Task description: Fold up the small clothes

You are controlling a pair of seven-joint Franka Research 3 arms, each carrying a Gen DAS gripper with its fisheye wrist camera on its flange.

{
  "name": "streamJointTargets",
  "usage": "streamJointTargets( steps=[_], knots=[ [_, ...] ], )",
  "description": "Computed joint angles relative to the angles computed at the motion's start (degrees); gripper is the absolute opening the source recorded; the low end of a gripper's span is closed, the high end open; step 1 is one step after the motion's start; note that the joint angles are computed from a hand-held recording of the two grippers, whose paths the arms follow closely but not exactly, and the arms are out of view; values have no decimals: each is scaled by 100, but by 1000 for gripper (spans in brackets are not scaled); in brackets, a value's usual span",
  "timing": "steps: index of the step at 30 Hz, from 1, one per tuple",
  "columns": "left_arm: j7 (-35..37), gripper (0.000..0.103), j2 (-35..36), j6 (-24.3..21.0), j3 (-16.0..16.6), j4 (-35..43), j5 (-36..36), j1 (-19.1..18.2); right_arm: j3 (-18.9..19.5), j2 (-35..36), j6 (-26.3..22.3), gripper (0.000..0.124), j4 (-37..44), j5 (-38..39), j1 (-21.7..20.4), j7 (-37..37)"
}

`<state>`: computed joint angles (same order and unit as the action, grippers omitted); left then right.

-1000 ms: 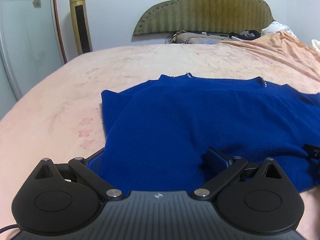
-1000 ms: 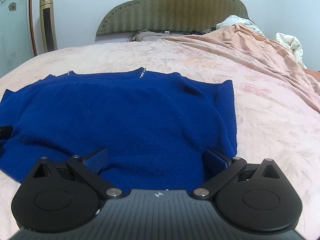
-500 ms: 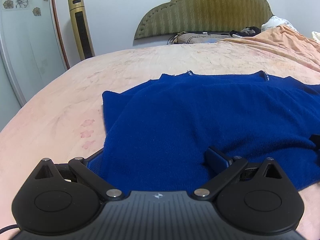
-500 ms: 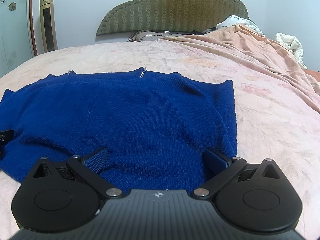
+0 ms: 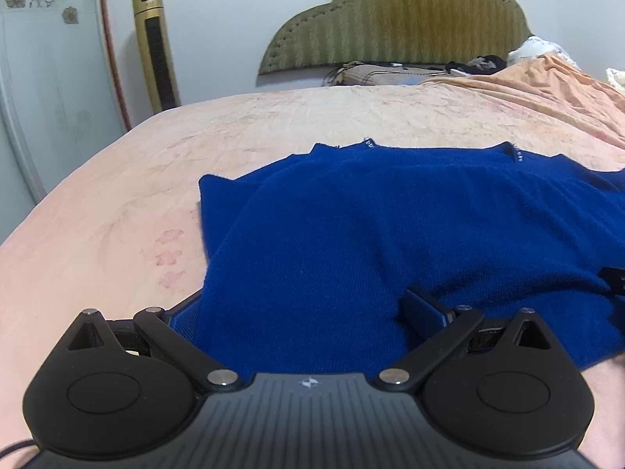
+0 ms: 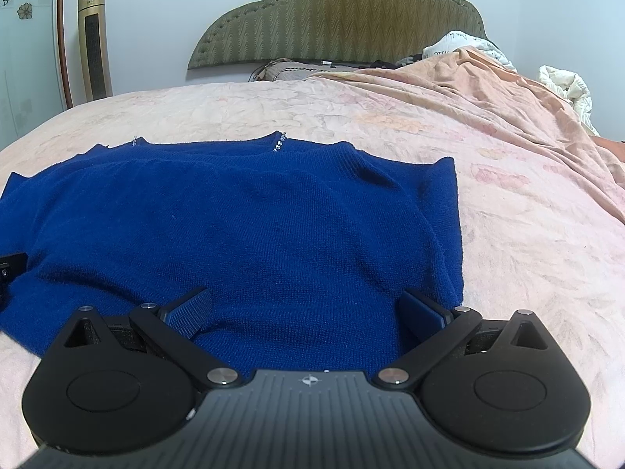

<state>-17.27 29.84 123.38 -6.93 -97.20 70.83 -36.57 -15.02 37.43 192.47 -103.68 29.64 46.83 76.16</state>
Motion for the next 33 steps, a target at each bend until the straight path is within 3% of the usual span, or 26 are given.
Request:
streamJointTargets(
  steps=[3,6,9,12,16,18,22,27,31,33],
  knots=[
    [24,103,-298,-11,13,-321,96,52,108,-49,173,101,-77,7,-80,-14],
    [-34,103,-679,1,-8,-719,263,230,-286,-58,693,101,-253,464,465,-273],
    [-56,103,-1000,278,-70,-1041,249,585,258,-311,1212,102,-504,-130,140,-634],
    [-77,103,-1216,596,-117,-1281,147,922,528,-404,1451,103,-554,-317,144,-1044],
    [-261,103,-1394,1081,-131,-1544,81,1293,1146,-480,1274,102,-552,-736,-156,-1357],
    [-342,103,-1458,1534,-105,-1676,157,1483,1368,-475,1115,102,-497,-789,-245,-1519],
    [-422,103,-1454,2600,-28,-1799,208,1862,1338,-367,895,97,-306,-564,86,-2158],
    [-357,103,-1117,4366,207,-1679,15,2304,499,49,902,88,96,220,1231,-3282],
    [-417,103,-665,5389,573,-1258,7,2305,-303,661,884,85,690,1084,2117,-3942],
    [-374,103,-391,5823,716,-985,-136,2301,-556,968,873,84,1059,1437,2337,-4137]
  ],
)
